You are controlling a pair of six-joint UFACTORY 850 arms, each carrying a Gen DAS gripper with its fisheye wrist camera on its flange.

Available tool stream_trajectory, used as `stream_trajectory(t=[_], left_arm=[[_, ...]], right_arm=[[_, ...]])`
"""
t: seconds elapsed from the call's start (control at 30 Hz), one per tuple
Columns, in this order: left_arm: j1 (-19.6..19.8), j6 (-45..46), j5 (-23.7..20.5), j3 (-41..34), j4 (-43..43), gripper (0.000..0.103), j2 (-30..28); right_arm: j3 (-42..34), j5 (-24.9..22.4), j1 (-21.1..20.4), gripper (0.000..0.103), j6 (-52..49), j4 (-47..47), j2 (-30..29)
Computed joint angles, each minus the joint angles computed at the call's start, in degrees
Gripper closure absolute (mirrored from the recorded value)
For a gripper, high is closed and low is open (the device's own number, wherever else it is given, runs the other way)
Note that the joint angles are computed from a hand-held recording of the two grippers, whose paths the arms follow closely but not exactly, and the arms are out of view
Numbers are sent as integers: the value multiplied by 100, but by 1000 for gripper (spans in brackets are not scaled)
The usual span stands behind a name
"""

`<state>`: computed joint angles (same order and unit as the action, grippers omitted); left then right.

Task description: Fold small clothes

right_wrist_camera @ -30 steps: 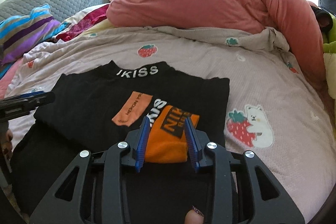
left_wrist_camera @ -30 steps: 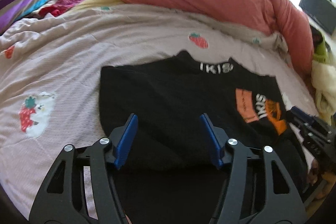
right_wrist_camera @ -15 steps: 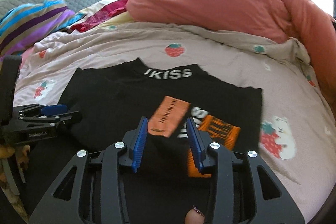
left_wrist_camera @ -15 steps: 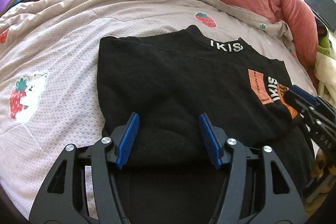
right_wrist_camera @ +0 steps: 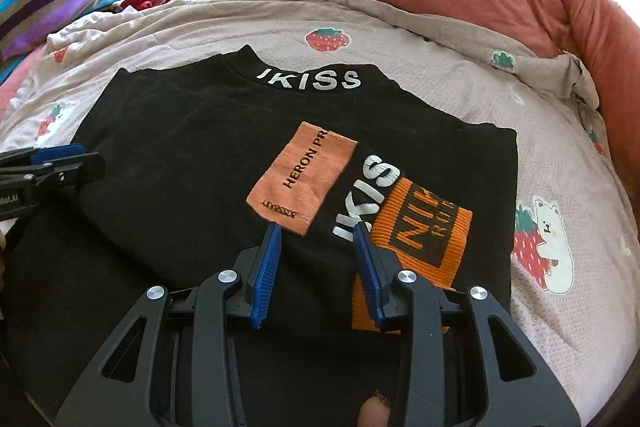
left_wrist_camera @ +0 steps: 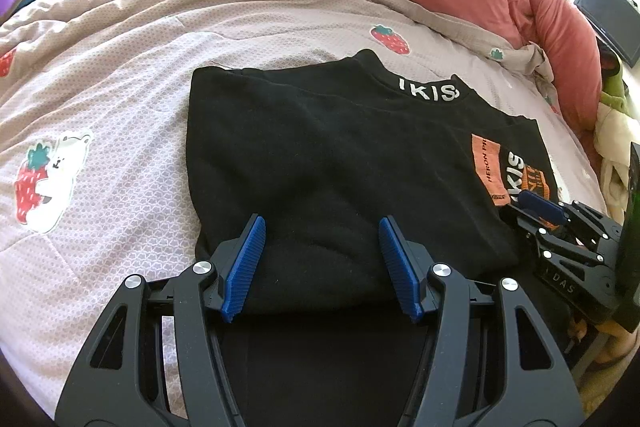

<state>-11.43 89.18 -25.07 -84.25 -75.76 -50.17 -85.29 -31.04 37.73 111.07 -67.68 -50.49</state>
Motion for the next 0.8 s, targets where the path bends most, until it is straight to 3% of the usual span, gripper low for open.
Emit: stream_trajectory(t=[0.27, 0.37, 0.5, 0.8], left_arm=[[3, 231, 41, 154, -177, 51, 112], [-25, 552, 165, 300, -398, 50, 209], [-10, 773, 169, 416, -574, 50, 280], [58, 1365, 58, 698, -1063, 45, 490]], right_arm=[[195, 57, 116, 57, 862, -588, 198], [251, 240, 169, 57, 1075, -852, 251], [122, 265, 195, 57, 643, -407, 117], [308, 372, 226, 57, 1136, -719, 200]])
